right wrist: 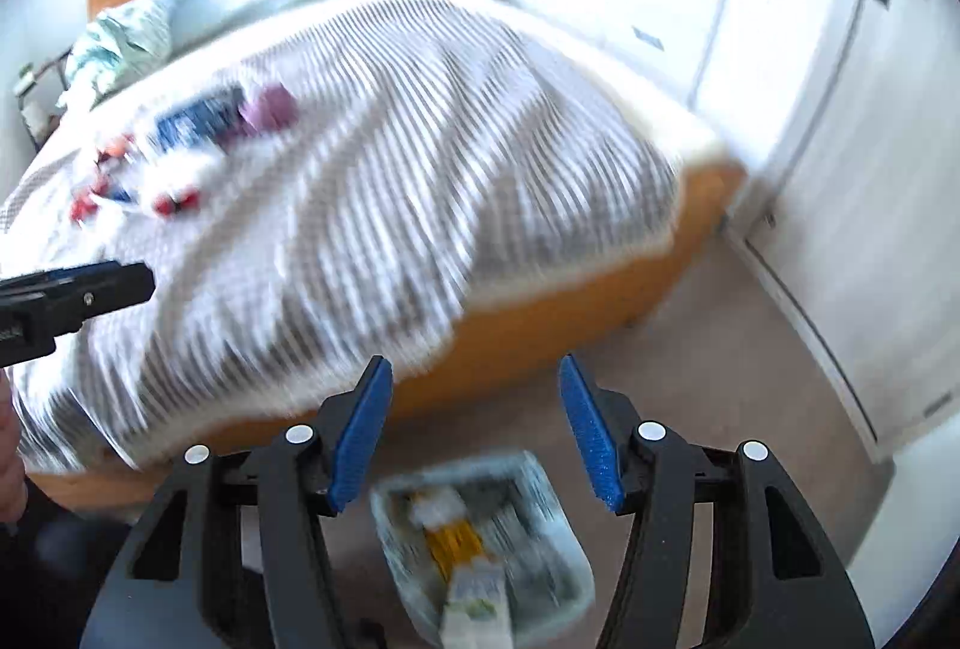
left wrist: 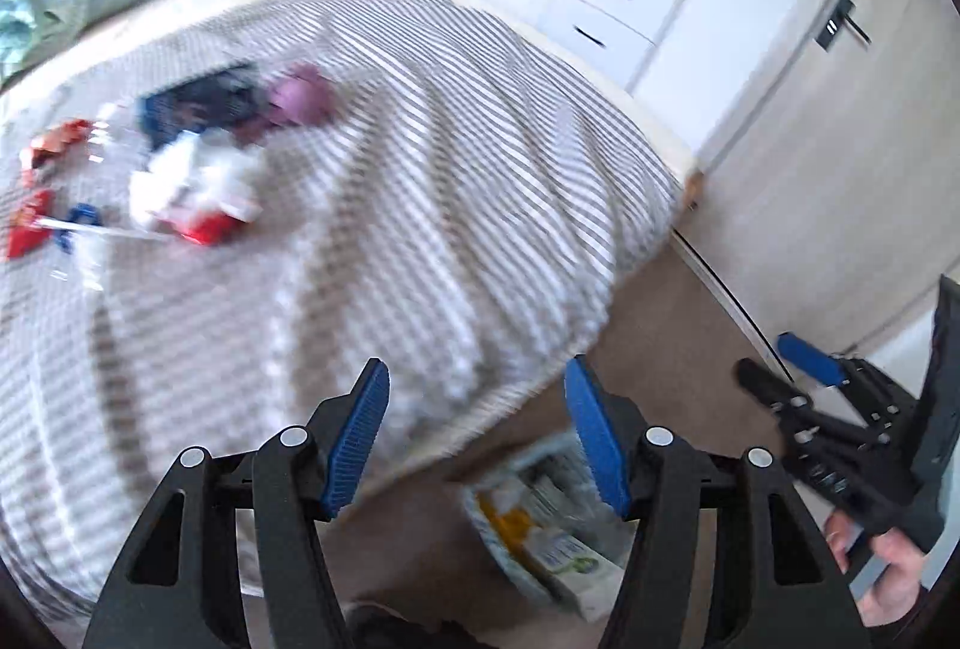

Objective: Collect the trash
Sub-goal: 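Swing both open tools back toward the trash on the bed, then close the left tool on a clear plastic bag while the right tool grasps the Santa-print bottle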

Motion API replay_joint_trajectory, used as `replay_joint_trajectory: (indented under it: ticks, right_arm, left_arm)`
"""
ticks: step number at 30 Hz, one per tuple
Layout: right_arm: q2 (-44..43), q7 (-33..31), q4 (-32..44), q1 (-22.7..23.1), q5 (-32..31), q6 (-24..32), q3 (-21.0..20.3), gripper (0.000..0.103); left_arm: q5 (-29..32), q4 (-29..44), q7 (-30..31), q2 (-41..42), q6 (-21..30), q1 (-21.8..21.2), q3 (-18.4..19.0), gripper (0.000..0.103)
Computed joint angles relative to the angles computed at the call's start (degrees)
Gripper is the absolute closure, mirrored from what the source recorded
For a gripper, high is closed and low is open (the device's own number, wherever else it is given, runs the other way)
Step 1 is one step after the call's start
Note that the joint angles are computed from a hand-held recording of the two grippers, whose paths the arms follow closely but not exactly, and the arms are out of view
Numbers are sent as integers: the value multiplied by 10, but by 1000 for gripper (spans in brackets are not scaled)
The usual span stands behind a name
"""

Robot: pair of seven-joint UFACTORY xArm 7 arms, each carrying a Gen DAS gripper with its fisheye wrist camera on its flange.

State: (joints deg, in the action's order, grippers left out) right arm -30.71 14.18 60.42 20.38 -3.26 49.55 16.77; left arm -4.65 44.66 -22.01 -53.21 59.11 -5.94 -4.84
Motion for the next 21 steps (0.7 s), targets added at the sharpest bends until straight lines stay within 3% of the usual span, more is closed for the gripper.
replay_joint_trajectory:
  ticks: [6,11,13,15,18,21]
  right_arm:
    - [79,57,91,-11,-68,-52,60,47]
    - [157,90,166,20,-109,-58,84,47]
    - [197,124,202,31,-144,-61,100,47]
    - [245,142,245,51,-166,-61,110,47]
    - [325,163,326,90,-216,-53,119,47]
    - [388,176,397,135,-251,-47,113,47]
  left_arm:
    - [87,-20,61,-64,-19,102,83,44]
    - [57,14,74,-10,-51,177,202,45]
    - [40,31,74,24,-55,204,234,45]
    - [30,35,79,50,-61,224,246,45]
    - [-11,34,122,81,-42,208,266,45]
    - [-31,25,140,116,-41,207,244,44]
